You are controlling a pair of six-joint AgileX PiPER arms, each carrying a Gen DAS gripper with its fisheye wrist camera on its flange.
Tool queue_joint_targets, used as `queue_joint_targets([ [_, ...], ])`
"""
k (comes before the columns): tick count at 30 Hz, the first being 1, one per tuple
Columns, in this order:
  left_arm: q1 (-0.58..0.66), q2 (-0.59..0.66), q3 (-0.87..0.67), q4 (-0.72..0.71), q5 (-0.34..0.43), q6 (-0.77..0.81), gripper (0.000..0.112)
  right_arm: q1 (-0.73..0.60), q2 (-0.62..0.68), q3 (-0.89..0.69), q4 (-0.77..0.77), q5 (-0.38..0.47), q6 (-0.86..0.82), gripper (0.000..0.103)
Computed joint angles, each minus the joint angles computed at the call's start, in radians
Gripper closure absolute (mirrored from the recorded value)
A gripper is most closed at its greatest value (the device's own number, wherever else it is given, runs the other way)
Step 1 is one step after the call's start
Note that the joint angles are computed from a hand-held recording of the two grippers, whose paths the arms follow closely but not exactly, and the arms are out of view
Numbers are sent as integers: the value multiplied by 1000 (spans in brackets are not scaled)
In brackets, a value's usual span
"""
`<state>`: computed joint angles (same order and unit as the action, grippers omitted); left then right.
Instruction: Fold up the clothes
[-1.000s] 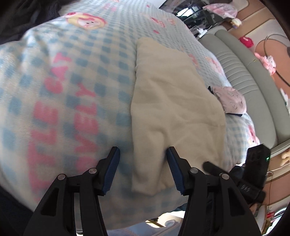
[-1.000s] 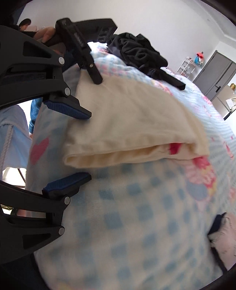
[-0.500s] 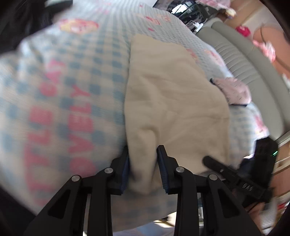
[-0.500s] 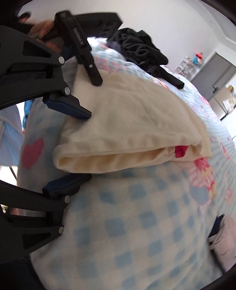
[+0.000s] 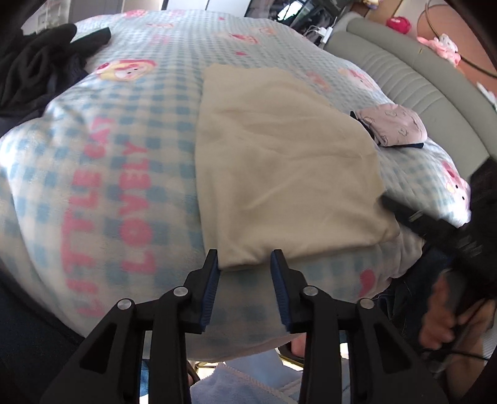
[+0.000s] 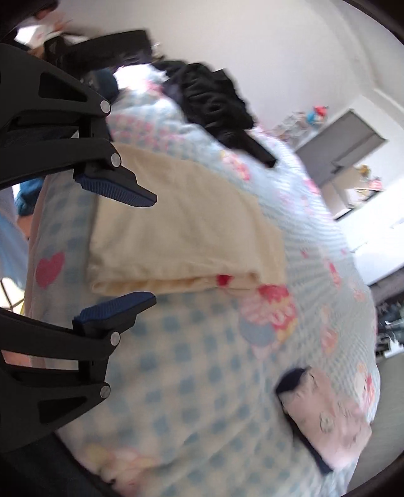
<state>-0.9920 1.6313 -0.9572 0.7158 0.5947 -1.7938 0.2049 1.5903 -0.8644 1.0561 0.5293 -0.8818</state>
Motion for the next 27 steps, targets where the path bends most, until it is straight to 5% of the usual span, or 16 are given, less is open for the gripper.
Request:
queue_joint_targets([
  [5,44,-22,79,-114,-44,-7,71,-39,110,20,70,28,-65,45],
  [7,37,-47,102,-53,-55,-72,72,-57,120,3,74,62,-53,45],
  [17,-36,-41,50,118,95,-150,73,-71,108,28,119,60,-105,45],
  [21,-51,-9,-7,51,188,-85,83,-67,109,26,116,47,-111,45],
  [22,-50,0,-20,18,211,-70,95,-63,107,26,106,35,-101,47],
  [25,-15,-95,105,36,102,-206,92,-70,105,21,74,15,-68,51],
  [27,-27,-113,117,60,107,-232,92,-95,108,22,94,41,-78,52],
])
